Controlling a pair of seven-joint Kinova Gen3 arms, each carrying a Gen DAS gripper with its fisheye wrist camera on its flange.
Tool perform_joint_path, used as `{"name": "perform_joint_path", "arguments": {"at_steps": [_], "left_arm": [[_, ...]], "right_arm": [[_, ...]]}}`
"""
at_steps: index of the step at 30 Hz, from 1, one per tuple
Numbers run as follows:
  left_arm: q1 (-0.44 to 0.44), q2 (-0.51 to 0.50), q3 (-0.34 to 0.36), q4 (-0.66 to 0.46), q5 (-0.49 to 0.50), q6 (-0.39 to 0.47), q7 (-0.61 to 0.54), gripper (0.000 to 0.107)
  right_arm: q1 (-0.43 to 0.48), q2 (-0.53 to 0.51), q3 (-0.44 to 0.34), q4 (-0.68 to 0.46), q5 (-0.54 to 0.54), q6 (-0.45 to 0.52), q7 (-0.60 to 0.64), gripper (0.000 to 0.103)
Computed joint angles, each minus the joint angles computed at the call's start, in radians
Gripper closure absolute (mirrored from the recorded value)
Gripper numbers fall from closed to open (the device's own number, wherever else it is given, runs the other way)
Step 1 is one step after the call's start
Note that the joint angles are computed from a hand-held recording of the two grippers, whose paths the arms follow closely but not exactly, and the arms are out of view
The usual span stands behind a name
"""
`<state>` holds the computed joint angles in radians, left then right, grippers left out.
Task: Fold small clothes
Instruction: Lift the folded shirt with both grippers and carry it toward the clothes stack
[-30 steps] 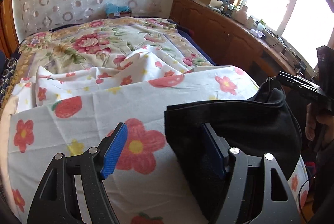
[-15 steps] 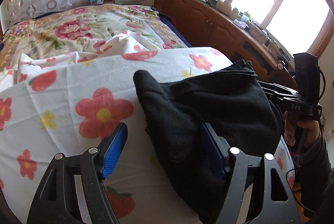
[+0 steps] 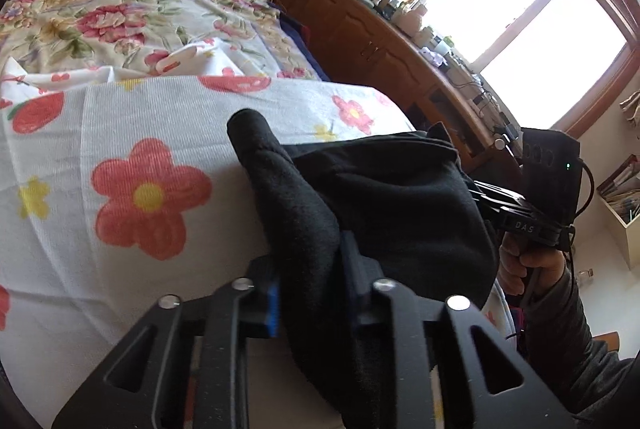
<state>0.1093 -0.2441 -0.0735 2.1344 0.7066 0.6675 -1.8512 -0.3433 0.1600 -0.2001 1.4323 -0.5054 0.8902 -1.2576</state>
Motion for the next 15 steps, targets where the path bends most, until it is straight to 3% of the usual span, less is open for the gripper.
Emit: {"name": "perform_joint_path", "arguments": {"at_steps": [7, 11, 15], "left_arm": [[0.01, -0.192, 0.048, -0.008, -0.108, -0.025, 0.102, 0.093], [-0.018, -0.332, 0.048, -0.023, -0.214, 0.005, 0.203, 0.094], [-0.077, -0.48, 0.013, -0.057, -0.351, 0.089, 0.294, 0.094]], "right_arm": [[-0.045, -0.138, -0.003, 0.123, 0.058, -0.205, -0.031, 0.085], [-0.091, -0.165, -0.016, 0.1, 0.075, -0.257, -0.024, 0.086], [-0.152, -0.122, -0.047, -0.005, 0.096, -0.264, 0.002, 0.086]]}}
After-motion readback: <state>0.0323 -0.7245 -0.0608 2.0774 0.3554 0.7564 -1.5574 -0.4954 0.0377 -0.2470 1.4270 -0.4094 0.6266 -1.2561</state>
